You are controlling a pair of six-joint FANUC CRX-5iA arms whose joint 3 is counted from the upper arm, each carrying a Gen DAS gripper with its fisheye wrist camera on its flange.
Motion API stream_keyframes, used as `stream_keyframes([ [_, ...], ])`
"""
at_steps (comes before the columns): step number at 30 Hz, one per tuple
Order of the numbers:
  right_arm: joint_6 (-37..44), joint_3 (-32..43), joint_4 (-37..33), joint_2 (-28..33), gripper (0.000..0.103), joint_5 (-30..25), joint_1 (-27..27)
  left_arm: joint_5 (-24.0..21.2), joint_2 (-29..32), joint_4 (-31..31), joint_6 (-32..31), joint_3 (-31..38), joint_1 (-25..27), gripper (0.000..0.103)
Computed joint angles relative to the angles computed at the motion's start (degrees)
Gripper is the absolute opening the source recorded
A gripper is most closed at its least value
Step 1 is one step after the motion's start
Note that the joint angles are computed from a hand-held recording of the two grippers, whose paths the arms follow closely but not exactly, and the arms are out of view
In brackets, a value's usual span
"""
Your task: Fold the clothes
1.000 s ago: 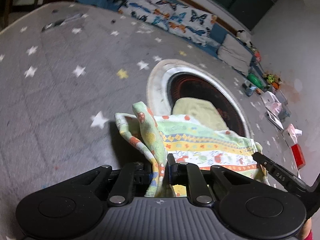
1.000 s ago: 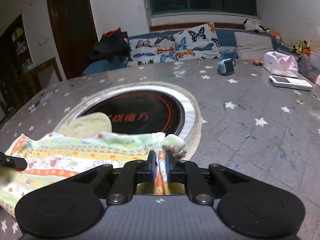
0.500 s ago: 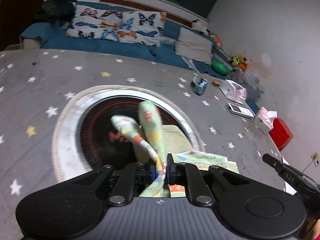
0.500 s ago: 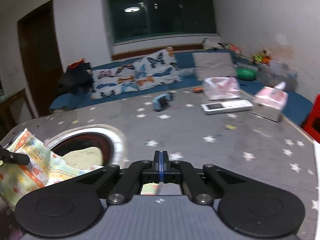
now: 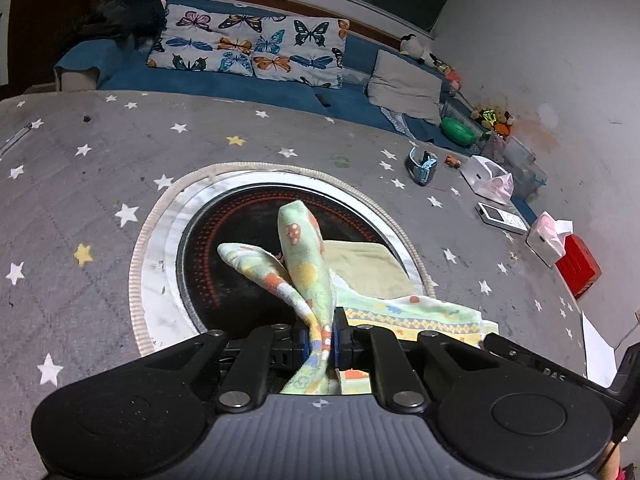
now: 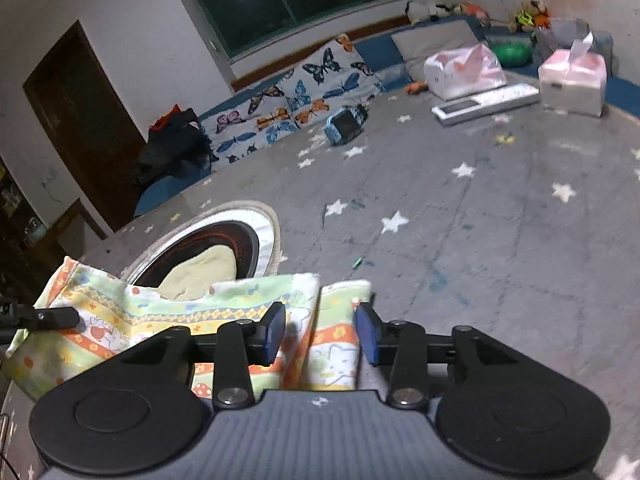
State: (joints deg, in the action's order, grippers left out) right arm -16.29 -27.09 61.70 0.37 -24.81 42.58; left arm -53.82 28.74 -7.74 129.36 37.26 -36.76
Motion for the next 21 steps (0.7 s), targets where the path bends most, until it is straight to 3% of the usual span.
stream_keyframes([
  [3, -0.61, 1.33, 1.14, 1.67, 0.039, -3.06, 1.32, 1.08, -0.55, 0.79, -0.35, -1.50, 0.48, 0.011],
  [7, 1.46, 2.97, 0.23, 2.99, 0.011, -5.28, 2.72, 1.61, -0.93, 1.38, -0.79, -2.20, 0.64, 0.011],
  [15, -4.84, 0.51, 12.92, 0.21, 0.007, -10.54, 2.54, 3.09, 1.71, 6.02, -5.58, 1.48, 0.70, 0.011],
  [21, -0.78, 0.37, 13.60, -2.35, 0.007, -18.90, 2.38, 2.15, 10.11, 10.74, -10.67, 12.54, -0.49, 0.010],
])
